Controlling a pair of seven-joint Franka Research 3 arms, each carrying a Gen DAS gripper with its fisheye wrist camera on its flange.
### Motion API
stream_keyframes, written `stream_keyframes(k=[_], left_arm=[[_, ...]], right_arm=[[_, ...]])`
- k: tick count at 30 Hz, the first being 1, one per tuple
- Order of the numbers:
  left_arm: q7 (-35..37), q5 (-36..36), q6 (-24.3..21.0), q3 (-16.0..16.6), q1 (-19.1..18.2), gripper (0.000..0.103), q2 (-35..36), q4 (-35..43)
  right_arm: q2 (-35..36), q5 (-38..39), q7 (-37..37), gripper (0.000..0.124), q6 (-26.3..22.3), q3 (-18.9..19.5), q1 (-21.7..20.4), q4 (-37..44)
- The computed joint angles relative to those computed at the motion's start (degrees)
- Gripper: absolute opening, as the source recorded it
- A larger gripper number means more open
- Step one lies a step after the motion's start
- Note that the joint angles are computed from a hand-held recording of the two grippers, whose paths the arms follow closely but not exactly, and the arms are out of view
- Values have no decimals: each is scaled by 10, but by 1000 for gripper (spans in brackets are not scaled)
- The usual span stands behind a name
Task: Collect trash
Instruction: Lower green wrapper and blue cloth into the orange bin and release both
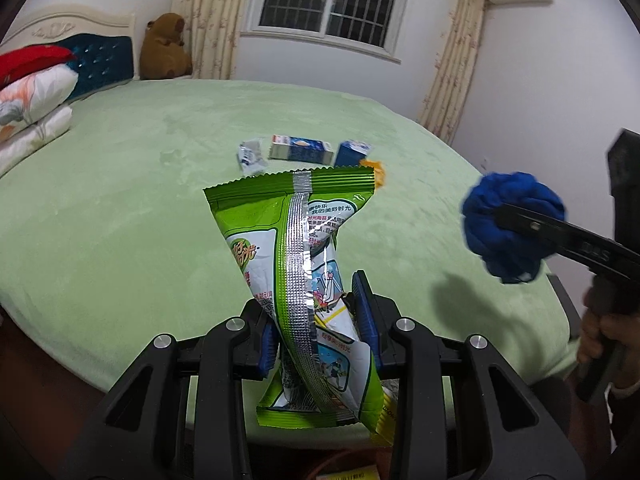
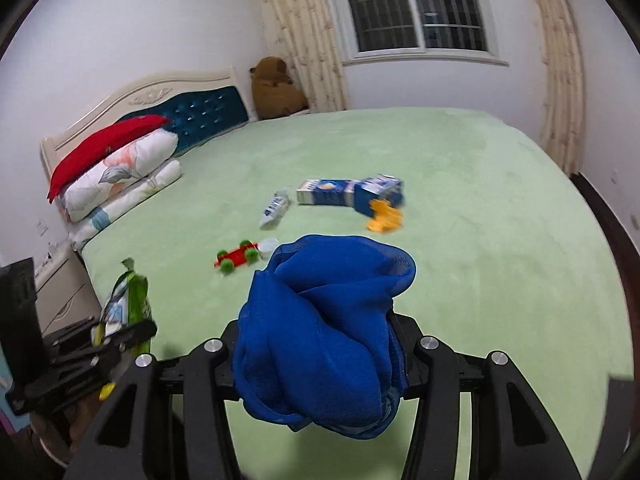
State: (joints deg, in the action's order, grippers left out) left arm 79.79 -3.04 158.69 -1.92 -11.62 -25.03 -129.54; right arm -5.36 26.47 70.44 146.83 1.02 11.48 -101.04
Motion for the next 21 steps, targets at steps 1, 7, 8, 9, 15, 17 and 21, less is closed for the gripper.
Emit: stream_keyframes(k=[1,7,8,9,15,17,21], left_arm=[[2,-2,-5,-1,-3,33,-3,-1],[19,8,-36,-16,-23,33,-35,-25],[17,11,-38,-21,-25,33,-44,-33],[17,13,-41,-23,-28,33,-48,-37],[13,14,-67,-30,-46,33,-71,-58],[15,12,-79,-30,-54,33,-78,-67],[20,28,-121,-41,-58,33,-99,-89]], right_arm=[[-20,9,-2,50,-4,-3,-1,-22],[-121,23,-5,51,-7,-12,0,-139],[-135,24,-6,51,-10,-14,1,-156],[-142,24,-5,51,-10,-14,2,-166],[-193,19,-6,51,-24,-17,8,-223],[-208,17,-7,51,-38,-17,11,-238],[-232,17,-13,51,-73,-19,18,-257]])
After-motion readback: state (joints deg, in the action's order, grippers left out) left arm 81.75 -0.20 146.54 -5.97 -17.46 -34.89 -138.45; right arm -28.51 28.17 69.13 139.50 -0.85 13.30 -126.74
